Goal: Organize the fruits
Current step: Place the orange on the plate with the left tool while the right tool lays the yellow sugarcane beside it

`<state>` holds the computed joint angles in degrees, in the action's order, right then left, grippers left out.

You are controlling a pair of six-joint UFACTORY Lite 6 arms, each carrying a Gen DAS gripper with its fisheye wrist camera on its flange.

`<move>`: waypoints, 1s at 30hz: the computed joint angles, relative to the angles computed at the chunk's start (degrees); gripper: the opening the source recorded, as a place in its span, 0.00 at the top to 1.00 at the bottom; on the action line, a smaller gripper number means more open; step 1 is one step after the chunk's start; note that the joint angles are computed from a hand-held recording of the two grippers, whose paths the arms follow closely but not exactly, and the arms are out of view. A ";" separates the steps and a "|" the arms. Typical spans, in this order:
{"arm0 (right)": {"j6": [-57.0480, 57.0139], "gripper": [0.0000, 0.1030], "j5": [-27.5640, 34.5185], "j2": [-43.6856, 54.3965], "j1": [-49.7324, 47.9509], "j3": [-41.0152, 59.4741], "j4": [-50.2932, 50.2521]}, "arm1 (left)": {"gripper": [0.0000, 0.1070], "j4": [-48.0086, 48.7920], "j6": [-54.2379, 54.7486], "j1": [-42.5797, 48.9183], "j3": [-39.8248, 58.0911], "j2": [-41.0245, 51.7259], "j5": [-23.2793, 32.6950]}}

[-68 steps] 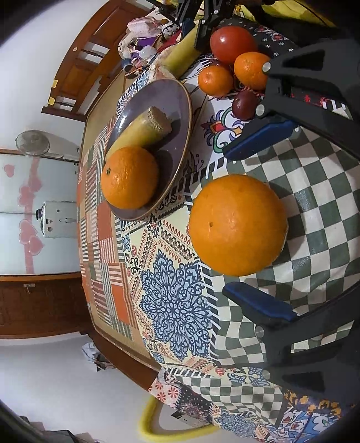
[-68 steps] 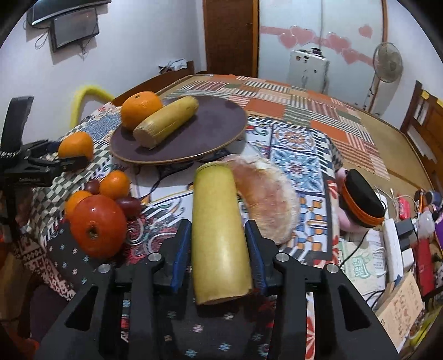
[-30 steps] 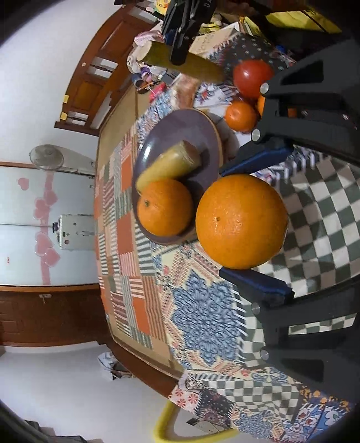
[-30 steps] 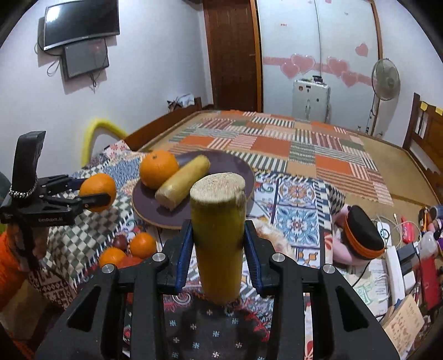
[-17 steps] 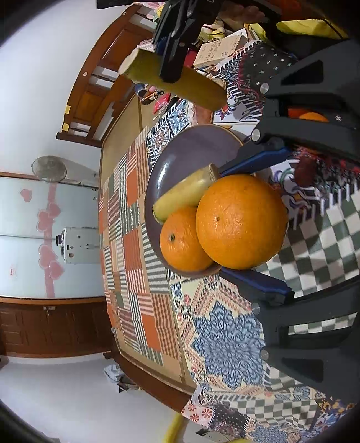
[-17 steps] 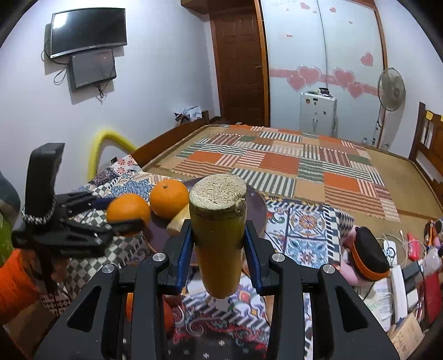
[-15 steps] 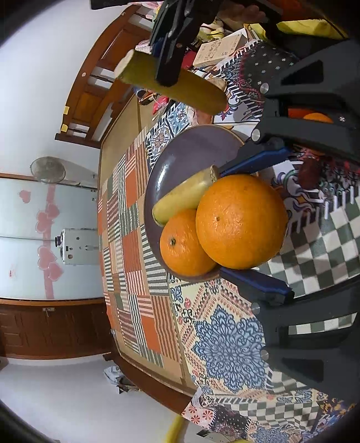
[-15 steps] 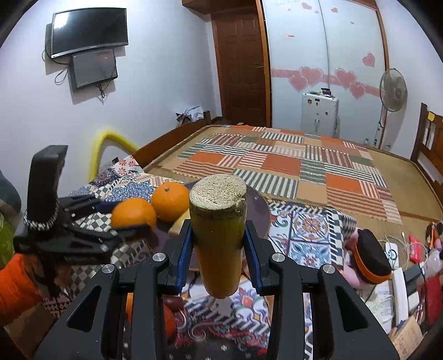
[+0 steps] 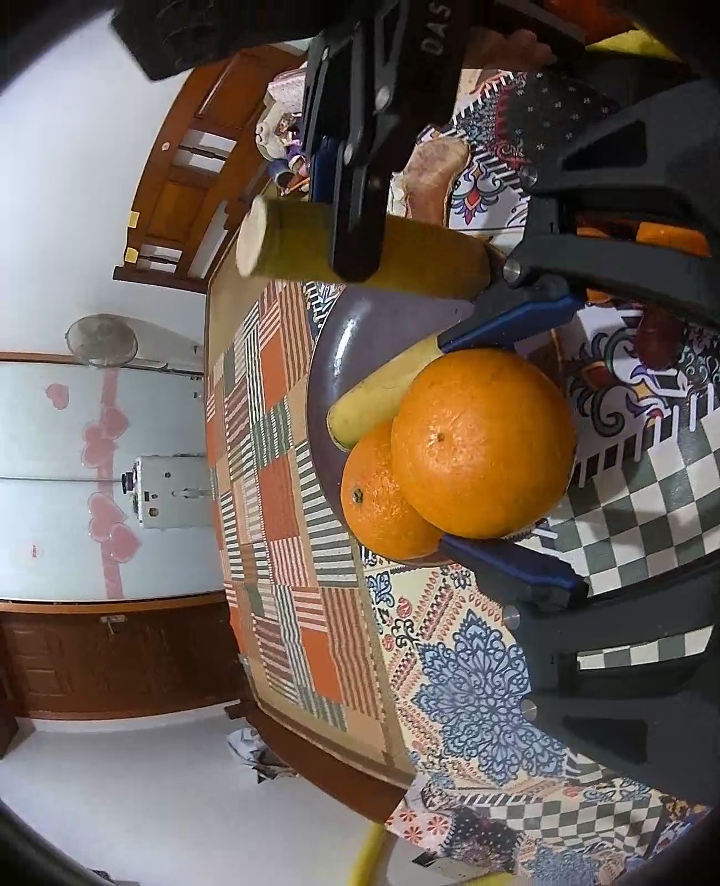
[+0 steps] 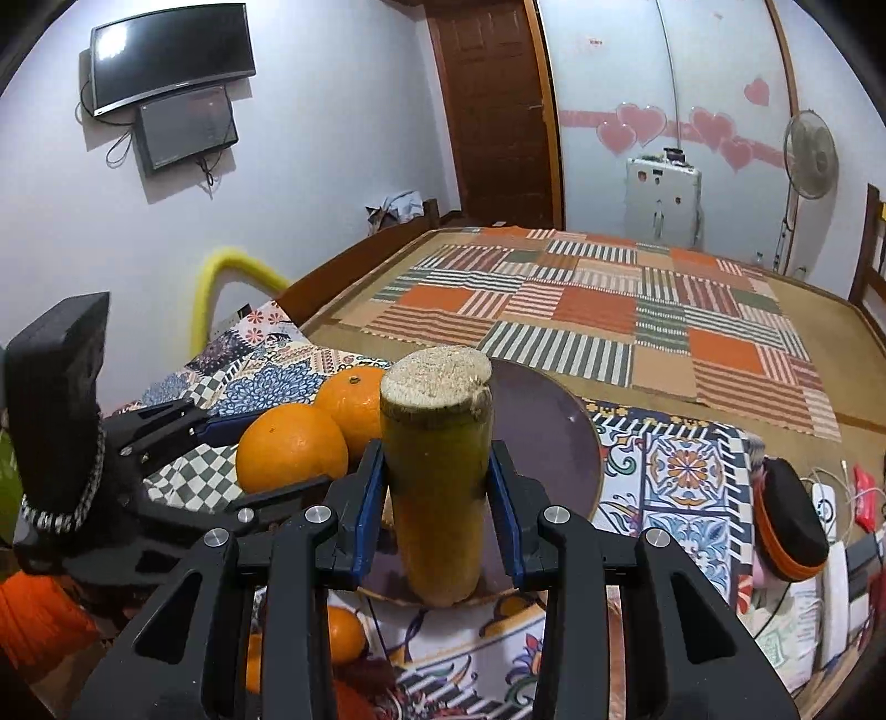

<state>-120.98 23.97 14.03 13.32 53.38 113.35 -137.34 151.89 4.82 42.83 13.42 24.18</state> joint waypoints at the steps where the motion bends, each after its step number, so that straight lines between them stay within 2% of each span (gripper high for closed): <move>1: 1.12 0.68 -0.08 1.00 0.02 0.96 -0.84 | 0.39 -0.08 -0.04 -0.13 0.43 0.43 -0.21; 4: 1.04 0.68 -0.82 2.85 0.33 2.57 -0.11 | 0.39 1.70 -1.72 0.52 1.94 2.48 -0.37; 9: 7.27 0.68 -1.07 4.44 0.01 5.56 -5.22 | 0.39 0.36 -1.02 -0.10 2.93 3.46 -0.44; 16: 10.55 0.69 -2.39 7.64 0.75 9.37 -7.62 | 0.38 -4.69 3.73 -1.41 2.28 3.33 -0.73; 20: 11.58 0.68 -2.21 8.93 0.33 10.38 -7.69 | 0.38 -3.53 1.99 -1.44 2.68 3.78 -0.79; 25: 13.49 0.65 -4.96 11.29 0.90 13.01 -9.09 | 0.36 -2.68 1.03 -0.92 2.51 3.83 -0.50; 28: 21.99 0.65 -5.59 13.68 1.20 16.04 -17.38 | 0.36 -2.10 0.48 -0.95 2.66 3.92 -0.62; 30: 23.63 0.66 -6.27 14.78 1.69 16.70 -19.35 | 0.36 -4.46 2.16 -1.37 2.43 3.71 -0.95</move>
